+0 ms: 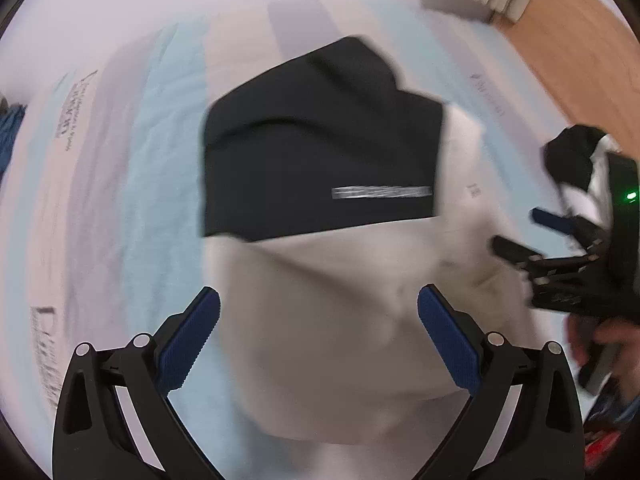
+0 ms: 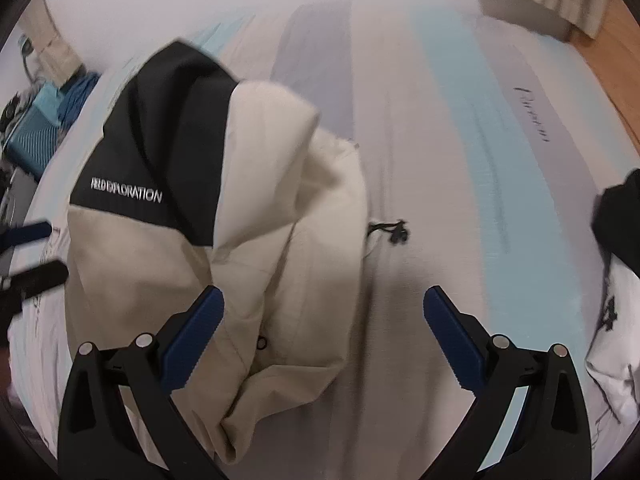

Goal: Fold large clothes
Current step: 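Move both open tools around the sides of the folded jacket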

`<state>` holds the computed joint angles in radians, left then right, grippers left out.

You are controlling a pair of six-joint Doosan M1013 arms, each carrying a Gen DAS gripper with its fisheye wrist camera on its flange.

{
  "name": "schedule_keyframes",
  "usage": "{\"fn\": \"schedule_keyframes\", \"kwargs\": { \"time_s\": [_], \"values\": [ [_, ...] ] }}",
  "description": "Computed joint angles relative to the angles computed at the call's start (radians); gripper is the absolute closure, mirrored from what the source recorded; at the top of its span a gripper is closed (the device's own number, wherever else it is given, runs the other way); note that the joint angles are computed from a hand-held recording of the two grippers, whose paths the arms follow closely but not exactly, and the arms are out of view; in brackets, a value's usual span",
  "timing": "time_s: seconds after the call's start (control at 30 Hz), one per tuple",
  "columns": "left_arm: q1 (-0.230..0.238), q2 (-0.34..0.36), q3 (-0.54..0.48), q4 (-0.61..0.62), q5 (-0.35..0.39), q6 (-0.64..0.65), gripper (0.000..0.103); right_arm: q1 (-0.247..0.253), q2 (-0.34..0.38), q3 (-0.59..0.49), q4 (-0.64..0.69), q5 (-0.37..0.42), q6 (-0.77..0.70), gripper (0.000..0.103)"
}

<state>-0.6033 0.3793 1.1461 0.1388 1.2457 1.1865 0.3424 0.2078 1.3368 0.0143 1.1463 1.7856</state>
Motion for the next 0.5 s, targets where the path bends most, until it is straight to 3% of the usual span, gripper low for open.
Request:
{"fn": "schedule_keyframes", "kwargs": {
  "time_s": [0.3, 0.5],
  "values": [
    [0.065, 0.005, 0.015, -0.073, -0.002, 0.124, 0.006, -0.022, 0.048, -0.017, 0.107, 0.044, -0.097, 0.007],
    [0.102, 0.016, 0.022, -0.196, -0.021, 0.182, 0.005, -0.041, 0.090, -0.039, 0.190, 0.069, -0.115, 0.007]
  ]
}}
